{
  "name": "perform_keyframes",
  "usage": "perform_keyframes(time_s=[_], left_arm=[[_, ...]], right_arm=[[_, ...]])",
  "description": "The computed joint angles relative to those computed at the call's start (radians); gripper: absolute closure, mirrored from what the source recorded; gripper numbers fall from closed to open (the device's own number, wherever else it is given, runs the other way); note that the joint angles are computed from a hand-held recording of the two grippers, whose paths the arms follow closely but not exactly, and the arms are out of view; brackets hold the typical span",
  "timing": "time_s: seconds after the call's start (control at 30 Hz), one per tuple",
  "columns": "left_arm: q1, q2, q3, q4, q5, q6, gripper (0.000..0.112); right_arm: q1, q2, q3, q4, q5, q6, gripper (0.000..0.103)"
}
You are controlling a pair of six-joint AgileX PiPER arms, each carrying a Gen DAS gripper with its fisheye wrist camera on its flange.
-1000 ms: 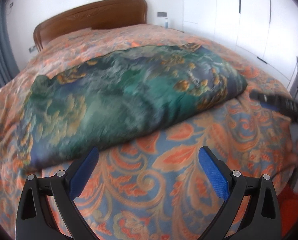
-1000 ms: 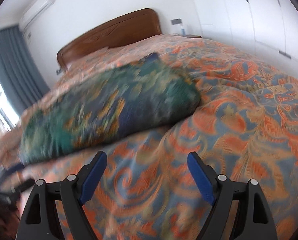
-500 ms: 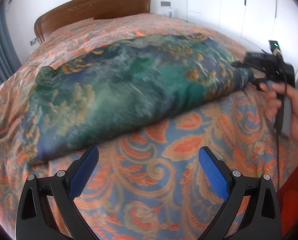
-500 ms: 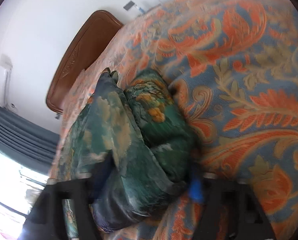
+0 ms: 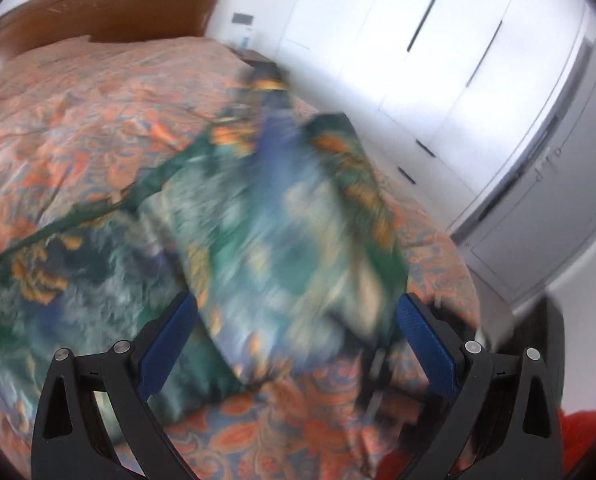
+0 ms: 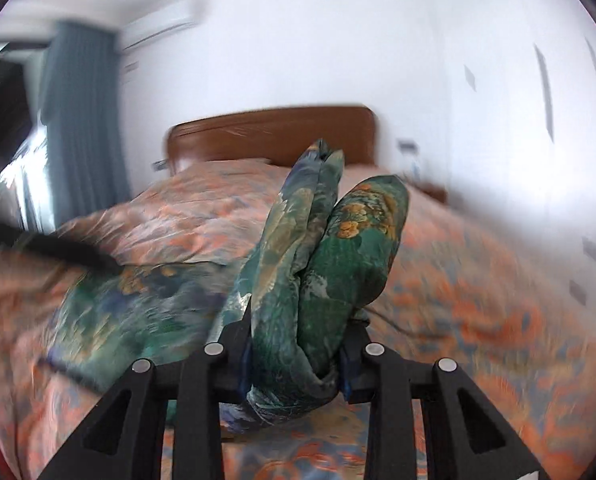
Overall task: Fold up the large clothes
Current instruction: 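Grasp one end of the green jacket bundle with the right tool while the left tool grasps it too, then lift the bundle and fold it over onto itself with both tools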
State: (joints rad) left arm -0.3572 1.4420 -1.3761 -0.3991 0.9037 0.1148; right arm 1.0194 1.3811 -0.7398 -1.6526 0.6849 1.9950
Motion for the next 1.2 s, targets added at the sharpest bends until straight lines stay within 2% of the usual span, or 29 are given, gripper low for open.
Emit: perform_keyframes(time_s=[0.07, 0.2, 0.27, 0.37, 0.4, 0.43, 0.47, 0.5, 0.57, 0.63, 0.67, 0.7, 0.77, 0.9, 1.0, 1.07, 1.13, 1.2], left_arm=[[-0.005, 0.052, -0.074, 0.039, 0.047, -0.015, 0.012], [0.010, 0.083, -0.122, 0.061, 0.105, -0.044, 0.012], [-0.003, 0.088, -0.123, 0.099, 0.110, -0.084, 0.012], [-0.042, 0.086, -0.097, 0.239, 0.086, -0.187, 0.015], [-0.057, 0.082, -0.092, 0.283, 0.088, -0.224, 0.031], [-0.058, 0.086, -0.091, 0.310, 0.093, -0.242, 0.053], [-0.044, 0.089, -0.087, 0.297, 0.094, -0.235, 0.063], [-0.032, 0.085, -0.080, 0.281, 0.092, -0.227, 0.080], [-0.030, 0.070, -0.066, 0.282, 0.088, -0.223, 0.086], [-0.035, 0.050, -0.060, 0.311, 0.090, -0.222, 0.088], [-0.021, 0.043, -0.061, 0.303, 0.096, -0.206, 0.088], [0.003, 0.040, -0.072, 0.281, 0.112, -0.174, 0.088], [0.060, 0.023, -0.085, 0.287, 0.137, -0.135, 0.089], [0.241, 0.019, -0.097, 0.191, 0.169, -0.026, 0.089], [0.373, -0.006, -0.038, 0.149, 0.151, 0.063, 0.088], [0.447, -0.010, 0.011, 0.123, 0.133, 0.104, 0.088], [0.536, -0.008, 0.072, 0.087, 0.104, 0.154, 0.088], [0.617, 0.007, 0.104, 0.051, 0.091, 0.204, 0.088]], right_arm=[[0.091, 0.038, -0.044, 0.022, 0.069, -0.082, 0.072], [0.220, 0.150, -0.116, 0.017, 0.187, -0.192, 0.072], [0.275, 0.211, -0.150, 0.012, 0.234, -0.263, 0.072], [0.322, 0.261, -0.171, 0.004, 0.261, -0.312, 0.072], [0.328, 0.268, -0.178, 0.007, 0.257, -0.325, 0.072], [0.336, 0.269, -0.181, 0.013, 0.256, -0.332, 0.072], [0.341, 0.273, -0.190, 0.019, 0.255, -0.346, 0.072], [0.347, 0.276, -0.193, 0.022, 0.259, -0.352, 0.072], [0.342, 0.256, -0.183, 0.045, 0.242, -0.357, 0.071], [0.313, 0.227, -0.162, 0.027, 0.189, -0.295, 0.065], [0.306, 0.206, -0.153, 0.028, 0.166, -0.276, 0.058], [0.294, 0.169, -0.140, 0.030, 0.124, -0.250, 0.042], [0.278, 0.092, -0.095, 0.013, 0.042, -0.191, 0.036], [0.230, -0.081, -0.005, 0.037, -0.121, -0.097, 0.035], [0.137, -0.116, 0.025, 0.096, -0.223, -0.074, 0.035], [0.080, -0.101, 0.020, 0.164, -0.265, -0.118, 0.036], [0.016, -0.073, -0.003, 0.233, -0.325, -0.165, 0.046], [-0.024, -0.022, -0.071, 0.386, -0.368, -0.325, 0.060]])
